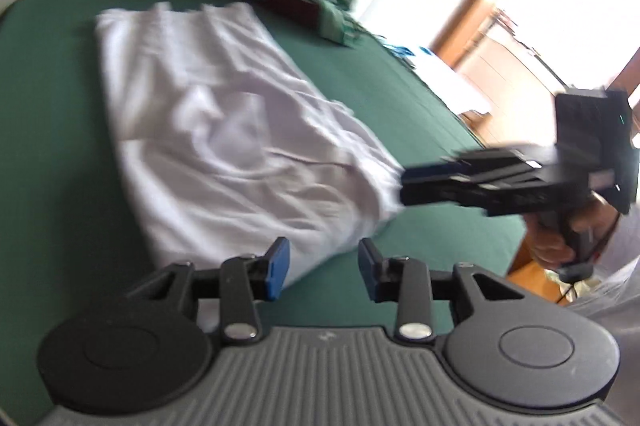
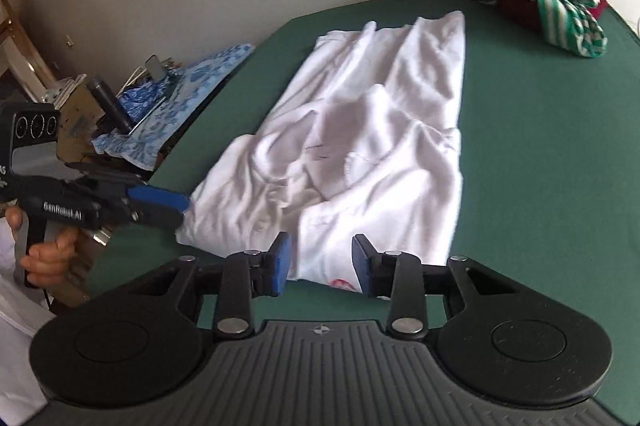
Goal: Fold clothes
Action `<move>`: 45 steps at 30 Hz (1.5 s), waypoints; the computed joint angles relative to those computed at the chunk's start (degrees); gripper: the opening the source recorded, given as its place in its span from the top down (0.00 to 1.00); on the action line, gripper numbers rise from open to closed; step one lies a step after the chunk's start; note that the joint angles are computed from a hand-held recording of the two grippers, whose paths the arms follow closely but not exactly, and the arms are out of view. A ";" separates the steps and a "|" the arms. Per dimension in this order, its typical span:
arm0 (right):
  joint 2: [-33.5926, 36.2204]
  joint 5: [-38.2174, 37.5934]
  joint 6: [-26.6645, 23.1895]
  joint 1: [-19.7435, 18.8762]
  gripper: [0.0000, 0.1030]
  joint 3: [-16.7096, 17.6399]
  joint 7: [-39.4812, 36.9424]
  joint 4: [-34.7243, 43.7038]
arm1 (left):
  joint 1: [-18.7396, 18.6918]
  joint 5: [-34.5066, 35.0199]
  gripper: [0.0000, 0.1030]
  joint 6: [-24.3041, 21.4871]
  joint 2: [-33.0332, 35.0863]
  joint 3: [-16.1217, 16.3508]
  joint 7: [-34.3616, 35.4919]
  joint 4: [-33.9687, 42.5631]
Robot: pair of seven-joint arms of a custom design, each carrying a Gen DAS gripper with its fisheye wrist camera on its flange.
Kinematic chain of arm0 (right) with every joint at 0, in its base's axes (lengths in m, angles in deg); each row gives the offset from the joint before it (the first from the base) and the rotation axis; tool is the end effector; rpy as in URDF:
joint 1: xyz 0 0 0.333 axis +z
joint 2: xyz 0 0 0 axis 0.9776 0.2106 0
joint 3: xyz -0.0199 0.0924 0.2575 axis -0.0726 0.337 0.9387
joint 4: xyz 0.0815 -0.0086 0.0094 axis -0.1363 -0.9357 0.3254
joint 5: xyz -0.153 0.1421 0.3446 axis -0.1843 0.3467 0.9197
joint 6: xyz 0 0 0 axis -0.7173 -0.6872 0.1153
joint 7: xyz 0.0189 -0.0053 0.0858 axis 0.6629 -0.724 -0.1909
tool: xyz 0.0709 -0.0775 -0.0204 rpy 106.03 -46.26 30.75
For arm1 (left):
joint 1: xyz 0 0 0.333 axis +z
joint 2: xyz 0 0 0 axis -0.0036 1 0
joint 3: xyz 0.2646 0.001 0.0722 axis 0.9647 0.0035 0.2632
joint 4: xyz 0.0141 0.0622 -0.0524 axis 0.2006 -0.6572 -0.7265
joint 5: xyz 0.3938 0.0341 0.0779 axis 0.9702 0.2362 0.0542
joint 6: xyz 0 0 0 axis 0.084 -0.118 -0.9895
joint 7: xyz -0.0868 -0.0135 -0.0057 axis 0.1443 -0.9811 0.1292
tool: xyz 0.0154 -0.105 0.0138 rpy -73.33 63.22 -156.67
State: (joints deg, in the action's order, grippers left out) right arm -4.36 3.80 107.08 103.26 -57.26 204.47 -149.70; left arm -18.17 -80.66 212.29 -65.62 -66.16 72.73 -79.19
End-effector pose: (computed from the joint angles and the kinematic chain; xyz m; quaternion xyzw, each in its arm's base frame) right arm 0.3536 0.3299 0.4696 -0.5927 0.6882 -0.1445 0.3928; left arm 0.5223 -0.3844 0.5051 0.2666 -0.8767 0.3841 0.1132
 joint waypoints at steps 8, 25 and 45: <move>8.14 1.16 -5.73 0.11 0.97 -0.75 0.98 8.51 | -3.79 5.03 0.61 3.17 4.67 -2.06 4.56 2.28; 2.46 -8.09 2.19 -3.85 0.62 -0.29 11.63 3.04 | 0.40 1.99 1.00 -1.07 2.50 0.10 -5.13 0.62; 3.44 -8.43 -11.50 -3.54 0.69 1.32 9.02 4.88 | -0.61 5.96 0.71 3.70 8.98 -0.59 -8.69 9.95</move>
State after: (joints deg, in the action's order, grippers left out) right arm -0.91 -4.63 95.58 99.72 -55.94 213.49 -144.82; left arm -18.78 -74.70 215.98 -56.64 -66.76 64.04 -69.24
